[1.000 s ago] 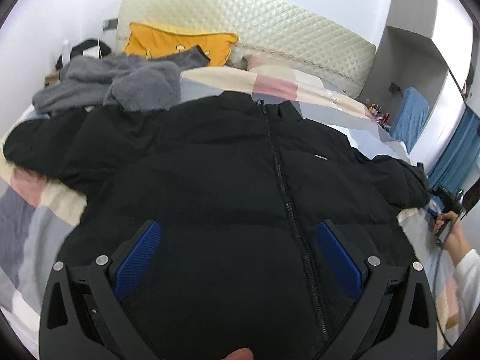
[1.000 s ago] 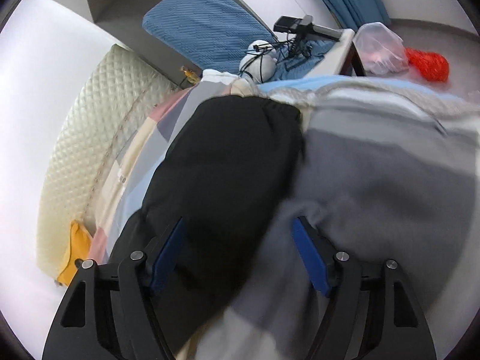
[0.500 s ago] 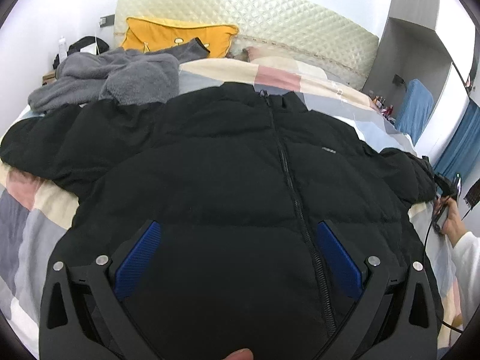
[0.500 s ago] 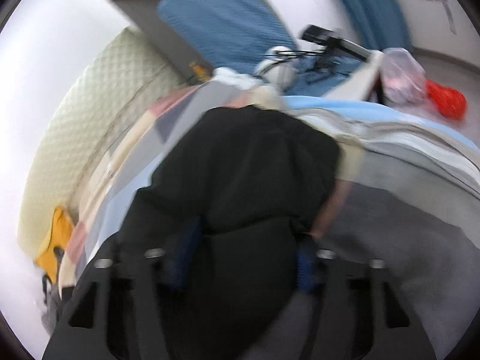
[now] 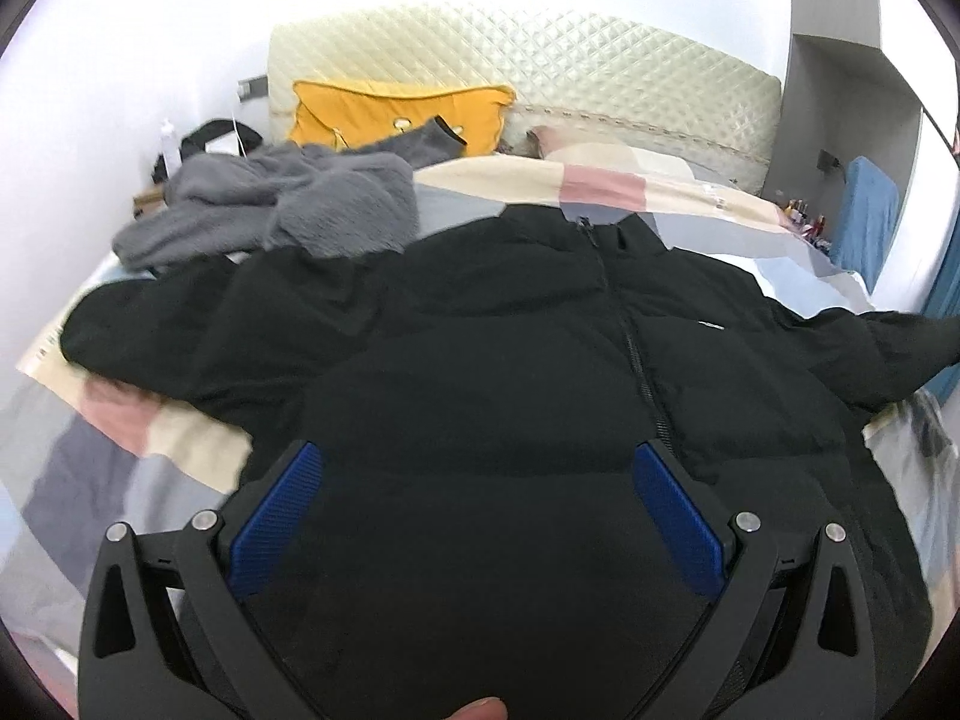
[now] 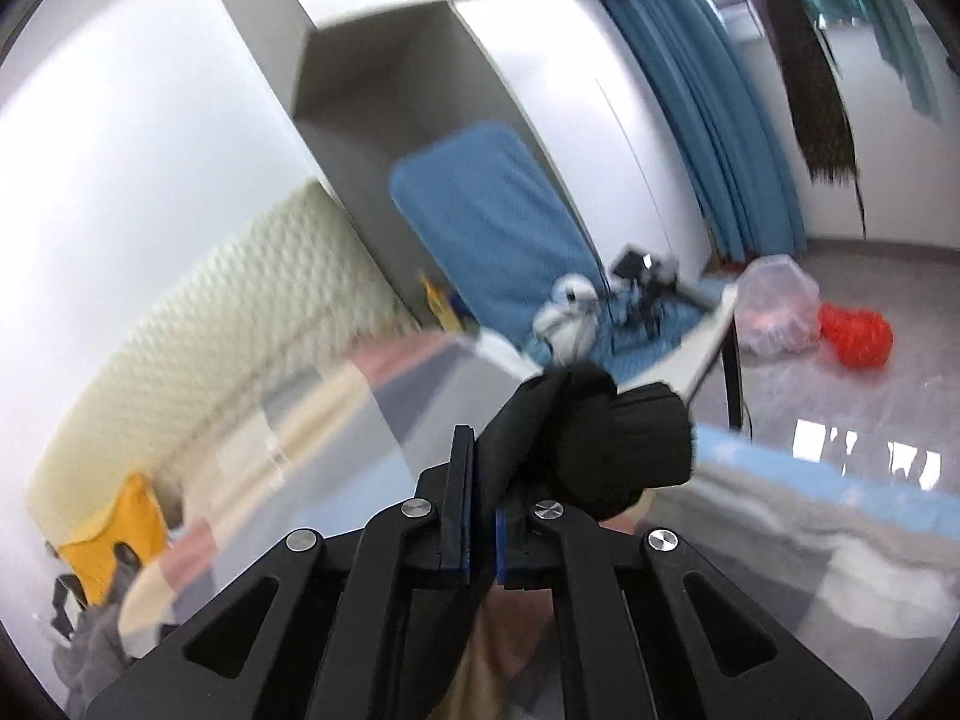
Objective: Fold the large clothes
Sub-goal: 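Lift the held sleeve and fold it across the jacket body toward the left gripper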
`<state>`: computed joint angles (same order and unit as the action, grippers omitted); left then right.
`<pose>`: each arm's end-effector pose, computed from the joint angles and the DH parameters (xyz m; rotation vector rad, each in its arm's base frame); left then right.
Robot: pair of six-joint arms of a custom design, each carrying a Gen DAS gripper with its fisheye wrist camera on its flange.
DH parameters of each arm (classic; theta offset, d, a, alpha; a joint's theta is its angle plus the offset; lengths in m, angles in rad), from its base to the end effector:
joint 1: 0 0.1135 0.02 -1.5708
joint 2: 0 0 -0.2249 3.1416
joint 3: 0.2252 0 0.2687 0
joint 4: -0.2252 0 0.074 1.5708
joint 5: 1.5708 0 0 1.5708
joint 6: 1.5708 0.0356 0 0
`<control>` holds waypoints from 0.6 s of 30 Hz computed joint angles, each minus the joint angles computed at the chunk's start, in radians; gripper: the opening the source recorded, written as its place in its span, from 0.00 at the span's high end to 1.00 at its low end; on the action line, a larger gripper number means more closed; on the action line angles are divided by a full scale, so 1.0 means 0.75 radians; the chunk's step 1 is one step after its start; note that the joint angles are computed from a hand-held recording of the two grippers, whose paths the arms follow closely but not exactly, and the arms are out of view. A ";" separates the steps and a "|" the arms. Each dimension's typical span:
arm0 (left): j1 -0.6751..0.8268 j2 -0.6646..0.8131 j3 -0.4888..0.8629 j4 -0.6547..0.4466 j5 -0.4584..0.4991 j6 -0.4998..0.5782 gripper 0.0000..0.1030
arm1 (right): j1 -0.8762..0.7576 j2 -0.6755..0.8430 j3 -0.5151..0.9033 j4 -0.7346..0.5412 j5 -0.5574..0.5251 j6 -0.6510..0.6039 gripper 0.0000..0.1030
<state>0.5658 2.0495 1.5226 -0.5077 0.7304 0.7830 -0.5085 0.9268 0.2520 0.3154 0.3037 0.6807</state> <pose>0.3770 0.2113 0.1469 0.4830 2.2305 -0.2885 0.1940 -0.1203 0.1386 1.2353 1.4660 -0.1771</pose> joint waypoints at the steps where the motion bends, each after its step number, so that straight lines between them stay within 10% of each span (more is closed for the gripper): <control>1: 0.004 0.003 0.017 -0.016 -0.014 0.023 0.00 | 0.032 -0.101 0.023 -0.112 0.019 -0.019 0.98; 8: 0.058 0.030 0.104 -0.101 0.007 0.115 0.00 | 0.587 -0.254 0.381 -0.558 0.387 -0.146 0.98; 18: 0.146 0.060 0.224 -0.215 0.151 0.203 0.00 | 1.287 0.495 1.137 -0.596 0.727 -0.391 1.00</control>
